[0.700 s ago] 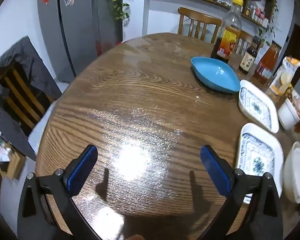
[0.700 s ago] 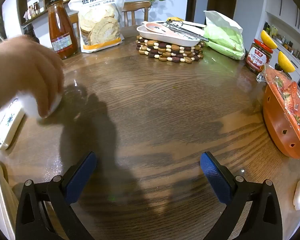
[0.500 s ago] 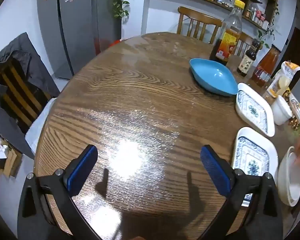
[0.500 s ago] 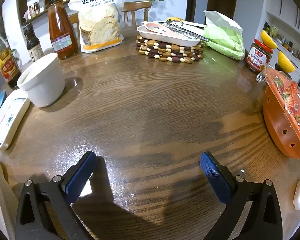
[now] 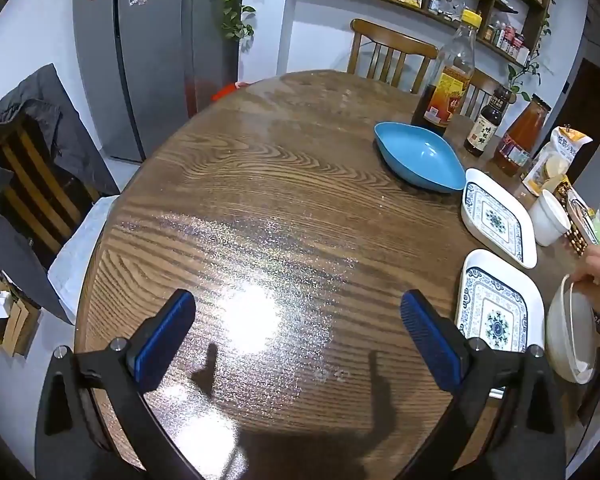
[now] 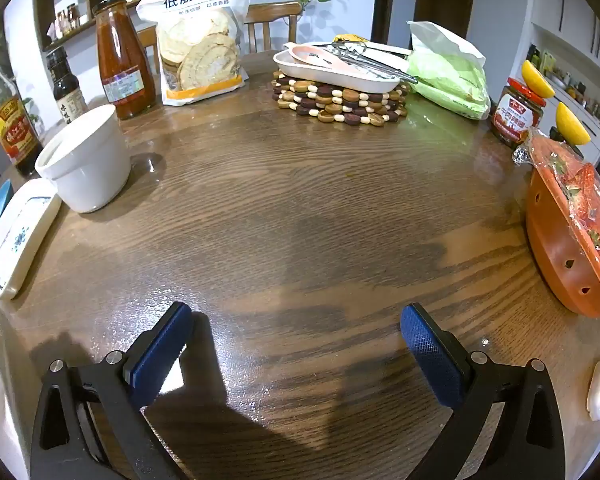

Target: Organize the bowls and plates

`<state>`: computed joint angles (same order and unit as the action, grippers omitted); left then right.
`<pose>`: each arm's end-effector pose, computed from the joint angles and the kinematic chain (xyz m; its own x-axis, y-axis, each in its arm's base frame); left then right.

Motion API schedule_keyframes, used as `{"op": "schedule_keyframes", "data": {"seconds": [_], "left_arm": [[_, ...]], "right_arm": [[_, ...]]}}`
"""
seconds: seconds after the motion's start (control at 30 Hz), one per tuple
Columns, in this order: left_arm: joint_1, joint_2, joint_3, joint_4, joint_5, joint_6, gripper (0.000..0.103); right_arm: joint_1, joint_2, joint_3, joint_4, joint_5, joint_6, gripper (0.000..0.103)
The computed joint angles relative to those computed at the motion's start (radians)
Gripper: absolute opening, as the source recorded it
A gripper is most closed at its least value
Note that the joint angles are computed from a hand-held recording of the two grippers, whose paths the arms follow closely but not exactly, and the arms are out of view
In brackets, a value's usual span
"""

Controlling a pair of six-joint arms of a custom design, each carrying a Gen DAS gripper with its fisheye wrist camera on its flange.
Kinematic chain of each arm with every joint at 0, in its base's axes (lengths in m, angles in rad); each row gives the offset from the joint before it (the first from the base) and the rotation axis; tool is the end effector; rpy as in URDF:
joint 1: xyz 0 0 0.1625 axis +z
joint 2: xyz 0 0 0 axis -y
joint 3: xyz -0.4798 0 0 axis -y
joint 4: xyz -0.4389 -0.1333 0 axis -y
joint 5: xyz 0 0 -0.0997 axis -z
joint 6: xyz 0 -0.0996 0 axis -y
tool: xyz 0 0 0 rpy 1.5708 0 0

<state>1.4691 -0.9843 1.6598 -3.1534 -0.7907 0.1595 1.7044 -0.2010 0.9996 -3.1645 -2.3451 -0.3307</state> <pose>0.1287 -0.7421 0.3226 -0.7438 -0.3756 -0.5529 0.1830 0.6811 -0.7089 0.1826 -0.8805 -0.0348 -0.7028 0.1525 0.6949 -0.3399 0.7861 -0.5163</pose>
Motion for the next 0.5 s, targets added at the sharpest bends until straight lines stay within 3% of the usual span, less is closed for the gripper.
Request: {"op": "schedule_keyframes", "data": {"seconds": [0.43, 0.5], "left_arm": [[-0.047, 0.009, -0.003, 0.012, -0.036, 0.058, 0.103], [-0.065, 0.024, -0.014, 0.009, -0.015, 0.057, 0.103]], "right_arm": [[0.000, 0.000, 0.000, 0.000, 0.000, 0.000, 0.103], [0.000, 0.000, 0.000, 0.000, 0.000, 0.000, 0.103]]}}
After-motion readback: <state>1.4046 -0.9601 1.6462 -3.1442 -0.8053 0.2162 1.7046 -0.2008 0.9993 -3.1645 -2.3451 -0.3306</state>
